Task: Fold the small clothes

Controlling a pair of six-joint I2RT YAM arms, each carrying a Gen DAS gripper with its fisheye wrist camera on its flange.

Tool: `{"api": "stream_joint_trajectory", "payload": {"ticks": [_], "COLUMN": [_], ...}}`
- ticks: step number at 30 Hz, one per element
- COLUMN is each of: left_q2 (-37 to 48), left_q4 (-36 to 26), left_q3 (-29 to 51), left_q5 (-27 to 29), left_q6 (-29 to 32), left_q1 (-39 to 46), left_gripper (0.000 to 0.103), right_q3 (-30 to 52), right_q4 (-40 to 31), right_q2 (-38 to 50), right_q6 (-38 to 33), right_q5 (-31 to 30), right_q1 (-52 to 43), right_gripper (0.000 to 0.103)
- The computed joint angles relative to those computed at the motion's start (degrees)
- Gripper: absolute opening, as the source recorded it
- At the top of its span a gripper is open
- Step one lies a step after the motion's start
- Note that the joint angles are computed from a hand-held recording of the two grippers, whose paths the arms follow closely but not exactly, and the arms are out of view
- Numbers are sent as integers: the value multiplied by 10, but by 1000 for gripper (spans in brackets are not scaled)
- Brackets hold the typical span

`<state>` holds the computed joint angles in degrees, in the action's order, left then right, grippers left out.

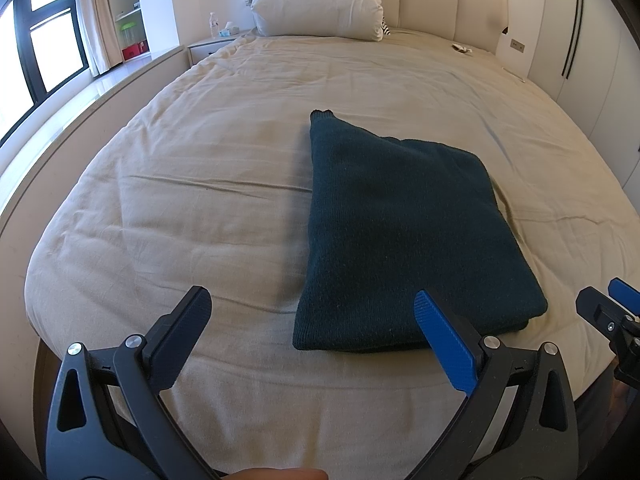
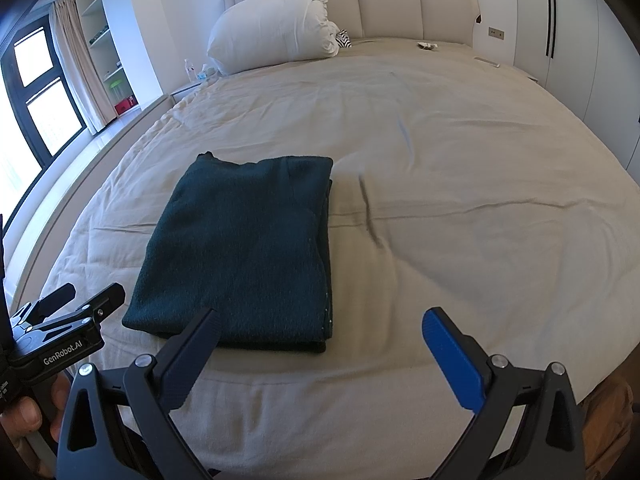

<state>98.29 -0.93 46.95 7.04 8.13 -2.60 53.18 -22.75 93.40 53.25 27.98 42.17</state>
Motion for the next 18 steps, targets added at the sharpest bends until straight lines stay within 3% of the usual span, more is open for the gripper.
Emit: {"api": "stream_joint_trajectory", "payload": {"ticks": [18], "left_q2": [2], "left_q4": [9], "left_q3": [-10], "left_q5": [1], "left_q6": [6], "left_q1": [3], "left_gripper": [103], "right_q3": [-1], "right_q4": [2], "right_q2": [2], "right_q6": [2], "right_q5": [-2], "right_q1": [2], "right_gripper": [103]}}
